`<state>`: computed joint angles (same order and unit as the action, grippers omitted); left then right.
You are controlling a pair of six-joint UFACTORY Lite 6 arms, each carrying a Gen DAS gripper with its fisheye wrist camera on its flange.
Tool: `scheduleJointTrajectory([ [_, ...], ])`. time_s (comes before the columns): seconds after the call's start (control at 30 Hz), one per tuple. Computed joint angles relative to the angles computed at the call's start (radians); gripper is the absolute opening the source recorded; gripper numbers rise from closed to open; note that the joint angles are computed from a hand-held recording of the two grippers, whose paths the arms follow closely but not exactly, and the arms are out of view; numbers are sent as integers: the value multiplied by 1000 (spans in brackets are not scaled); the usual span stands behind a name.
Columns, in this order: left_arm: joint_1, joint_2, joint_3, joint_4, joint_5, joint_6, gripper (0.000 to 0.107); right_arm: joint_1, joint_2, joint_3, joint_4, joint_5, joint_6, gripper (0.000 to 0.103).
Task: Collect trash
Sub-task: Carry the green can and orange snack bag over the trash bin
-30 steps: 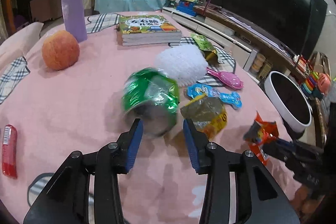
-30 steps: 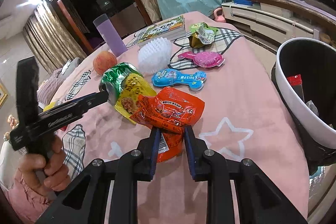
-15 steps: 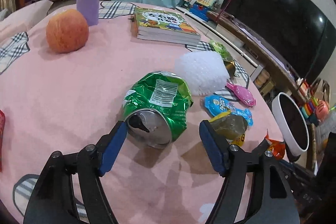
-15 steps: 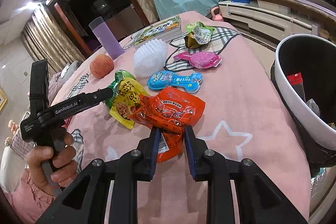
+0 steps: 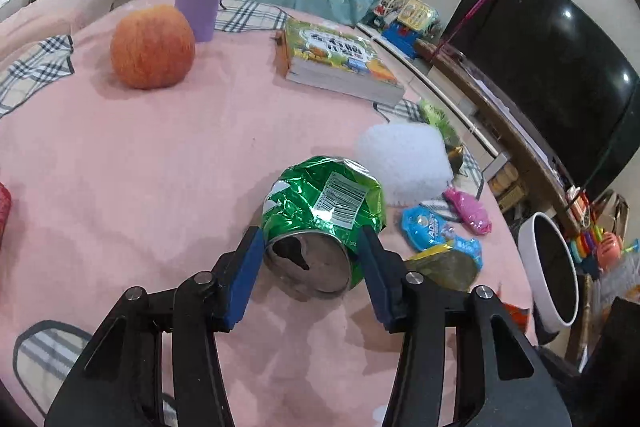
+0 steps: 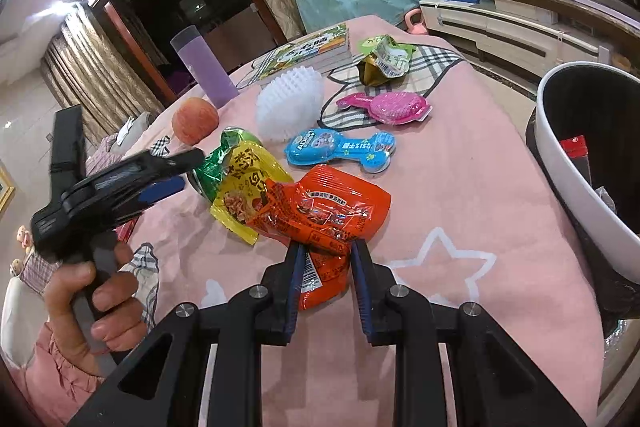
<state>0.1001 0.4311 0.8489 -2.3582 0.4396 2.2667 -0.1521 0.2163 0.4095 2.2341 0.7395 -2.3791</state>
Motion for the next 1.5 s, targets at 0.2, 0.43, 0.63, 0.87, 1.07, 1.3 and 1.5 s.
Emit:
scheduleJointTrajectory([
  [0.2,54,-48,-34,162,29,-34,24,0,-34,-13,2,-1,-7,24],
  [0.43,118,-113,-53,452,39,-189,5,-12,-44,-21,-3,8,-11,24],
  [0.63,32,-102,-95,216,-57,5,21,-20,-38,-26,-16,19,-5,24],
  [0.87,32,-95,-124,83,0,113,16,-65,-57,-35,-57,26,7,24],
  [1.07,-19,-224,-165,66,-8,81,15,-152,-85,-39,-130,43,32,24],
  [1.3,-212,-307,-157,36,-65,32,15,-319,-165,-40,-296,66,114,24],
  [1.5,-404,-274,-110,-103,-110,88,15,-510,-160,6,-452,90,169,24],
])
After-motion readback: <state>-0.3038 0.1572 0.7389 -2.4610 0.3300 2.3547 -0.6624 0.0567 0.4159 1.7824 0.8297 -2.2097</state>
